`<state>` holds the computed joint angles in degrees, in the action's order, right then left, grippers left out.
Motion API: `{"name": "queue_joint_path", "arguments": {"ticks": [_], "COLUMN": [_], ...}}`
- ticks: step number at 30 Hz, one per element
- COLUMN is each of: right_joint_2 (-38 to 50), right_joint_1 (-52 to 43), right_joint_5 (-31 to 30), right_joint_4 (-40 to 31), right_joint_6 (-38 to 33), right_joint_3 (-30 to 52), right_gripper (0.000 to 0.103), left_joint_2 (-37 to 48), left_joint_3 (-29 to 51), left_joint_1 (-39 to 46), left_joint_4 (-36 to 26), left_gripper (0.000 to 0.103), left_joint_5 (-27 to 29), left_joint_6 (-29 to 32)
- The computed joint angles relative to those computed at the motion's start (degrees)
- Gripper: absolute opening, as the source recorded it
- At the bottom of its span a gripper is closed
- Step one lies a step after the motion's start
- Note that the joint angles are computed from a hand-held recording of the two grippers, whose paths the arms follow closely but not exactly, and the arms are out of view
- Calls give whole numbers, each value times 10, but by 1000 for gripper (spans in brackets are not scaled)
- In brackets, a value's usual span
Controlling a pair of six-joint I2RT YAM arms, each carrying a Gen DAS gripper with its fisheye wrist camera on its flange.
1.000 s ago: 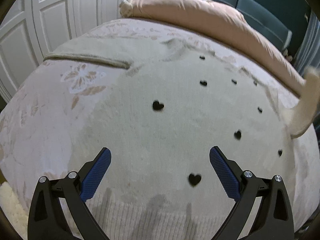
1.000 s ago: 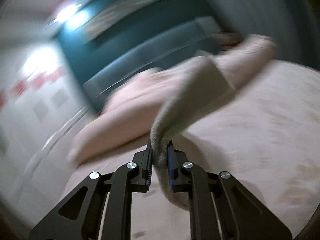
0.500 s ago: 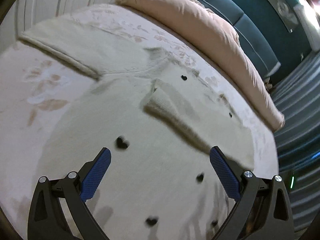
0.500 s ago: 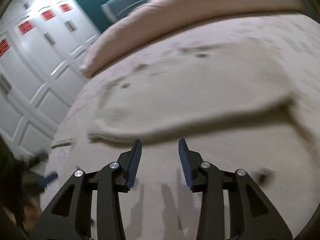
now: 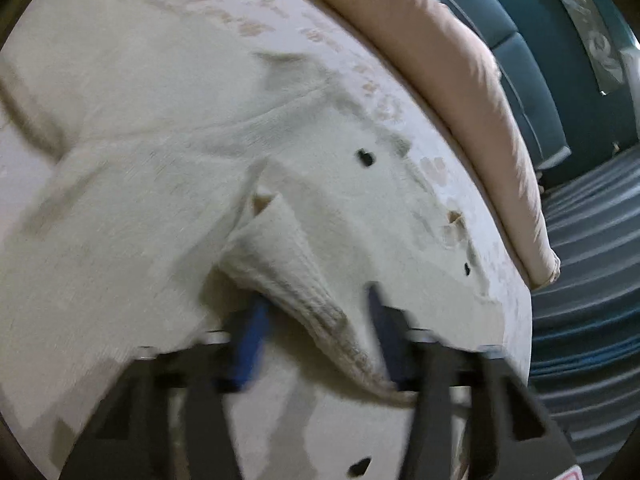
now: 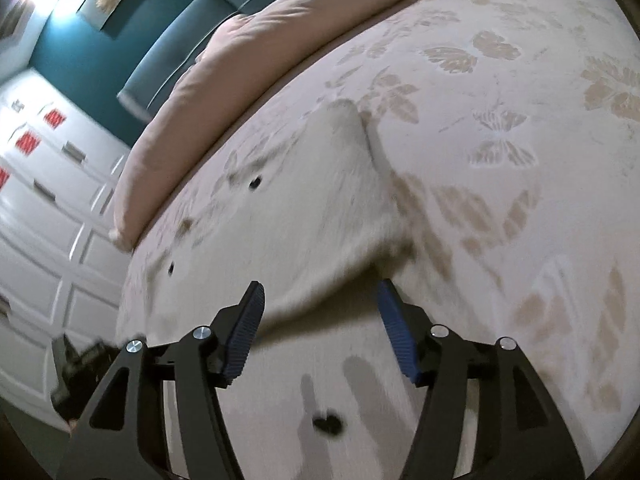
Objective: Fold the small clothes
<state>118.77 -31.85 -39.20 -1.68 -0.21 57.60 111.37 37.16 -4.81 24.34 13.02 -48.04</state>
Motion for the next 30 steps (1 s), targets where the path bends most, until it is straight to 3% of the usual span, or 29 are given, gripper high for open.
{"name": "queue_joint_path", "arguments": {"ticks": [1,2,3,4,6,9,10,11,13,14,17,20,23,25,27,30], "right_joint_2": [15,36,47,50,5,-93,-103,-97,-11,38,57,21,-40,-49,-19,45], "right_joint_1": [2,3,6,10,3,-26,-30,-26,1,10,-19,-30,-33,-25,7,60], "right_joint_5": [-3,-11,-16,-20,-59,-129,-122,-83,22,70,16,23,74,88,111,160], "right_joint_4": [-9,-26,-45,-57,9,213,255,247,128,70,74,37,86,92,42,12], "right_joint_6": [13,25,29,33,50,101,103,77,6,-3,19,3,-11,3,0,-14], "right_joint_3": [22,52,76,95,59,-62,-88,-90,-18,25,20,6,-43,-27,47,146], "right_gripper": [57,47,24,11,6,6,6,6,6,6,7,10,11,21,49,56], "left_joint_2": [0,-8,-18,-30,-75,-152,-164,-164,-104,-41,54,81,89,105,119,122], "left_joint_3": [12,25,35,44,48,12,3,-8,8,46,66,48,37,35,16,-10], "left_joint_1": [-1,-5,-11,-18,-33,-40,-43,-45,-48,-54,-67,-76,-70,-68,-67,-62], "left_joint_4": [-6,-19,-26,-33,-34,14,30,44,37,-14,-17,31,62,89,136,181], "left_gripper": [10,6,6,5,5,5,5,5,6,5,5,7,11,14,14,14], "left_joint_5": [-1,-8,-20,-36,-73,-107,-120,-131,-129,-127,-124,-133,-121,-119,-117,-114], "left_joint_6": [15,35,52,69,104,122,124,125,139,138,118,101,87,79,72,70]}}
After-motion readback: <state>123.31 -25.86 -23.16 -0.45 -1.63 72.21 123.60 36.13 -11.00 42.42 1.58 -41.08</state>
